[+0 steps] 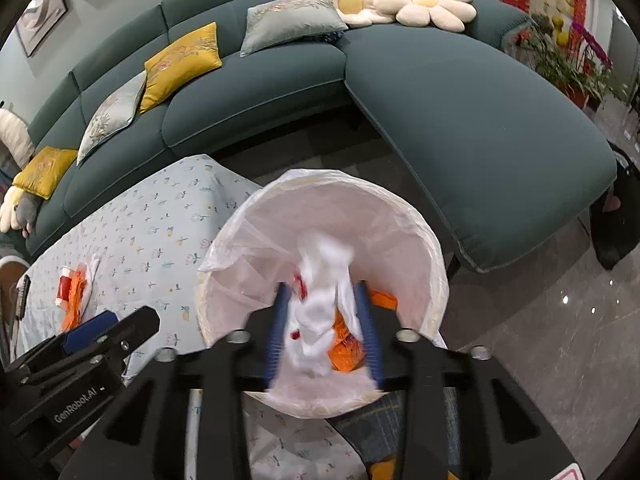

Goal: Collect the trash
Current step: 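Carry the blue cloth and white towel over the wastebasket and open both grippers, then move both grippers back to the orange bag and grey drawstring bag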

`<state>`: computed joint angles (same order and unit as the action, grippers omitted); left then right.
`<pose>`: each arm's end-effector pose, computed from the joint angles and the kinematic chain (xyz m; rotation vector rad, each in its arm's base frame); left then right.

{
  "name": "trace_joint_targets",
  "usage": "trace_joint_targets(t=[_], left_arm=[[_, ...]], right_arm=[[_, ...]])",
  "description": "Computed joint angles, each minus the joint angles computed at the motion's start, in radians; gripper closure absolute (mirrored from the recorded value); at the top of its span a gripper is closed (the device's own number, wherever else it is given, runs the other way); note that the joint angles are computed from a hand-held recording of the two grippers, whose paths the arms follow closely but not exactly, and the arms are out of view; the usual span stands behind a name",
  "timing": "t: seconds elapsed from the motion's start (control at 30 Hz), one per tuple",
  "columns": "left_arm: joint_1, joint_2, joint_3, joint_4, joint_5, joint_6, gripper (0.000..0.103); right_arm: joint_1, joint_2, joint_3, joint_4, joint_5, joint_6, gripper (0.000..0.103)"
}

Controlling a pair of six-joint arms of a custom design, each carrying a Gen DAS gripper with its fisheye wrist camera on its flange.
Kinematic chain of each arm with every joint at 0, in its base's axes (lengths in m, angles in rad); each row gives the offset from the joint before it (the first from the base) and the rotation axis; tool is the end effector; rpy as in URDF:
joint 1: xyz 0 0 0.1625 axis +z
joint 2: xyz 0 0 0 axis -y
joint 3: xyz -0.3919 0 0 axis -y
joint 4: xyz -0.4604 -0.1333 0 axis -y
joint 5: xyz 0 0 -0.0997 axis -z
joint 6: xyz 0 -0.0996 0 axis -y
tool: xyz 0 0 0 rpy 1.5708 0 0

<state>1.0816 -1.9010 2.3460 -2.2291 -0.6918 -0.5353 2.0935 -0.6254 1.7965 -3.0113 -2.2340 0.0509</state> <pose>-0.0023 -0.4512 0.2941 -0.1734 2.3599 -0.7651 0.3688 -0.4960 -0.0813 0.4747 -2.4782 0.5731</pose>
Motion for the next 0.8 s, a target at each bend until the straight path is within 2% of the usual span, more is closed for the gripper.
trace_joint_targets(t=[0.07,0.4,0.7,0.8], left_arm=[[0.007,-0.018,0.007,0.011,0.007,-0.012,0.041],[0.047,-0.126,0.034,0.061,0.014,-0.043,0.039],[0.09,-0.278,0.06,0.145,0.039,-0.083,0.039],[0.105,-0.323,0.065,0.174,0.054,-0.092,0.032]], right_arm=[[0.01,0.011,-0.011,-0.009,-0.006,-0.006,0.053],[0.058,0.051,-0.059,0.06,-0.006,0.019,0.046],[0.125,0.109,-0.11,0.127,0.007,0.037,0.038],[0.148,0.13,-0.13,0.152,0.011,0.04,0.036]])
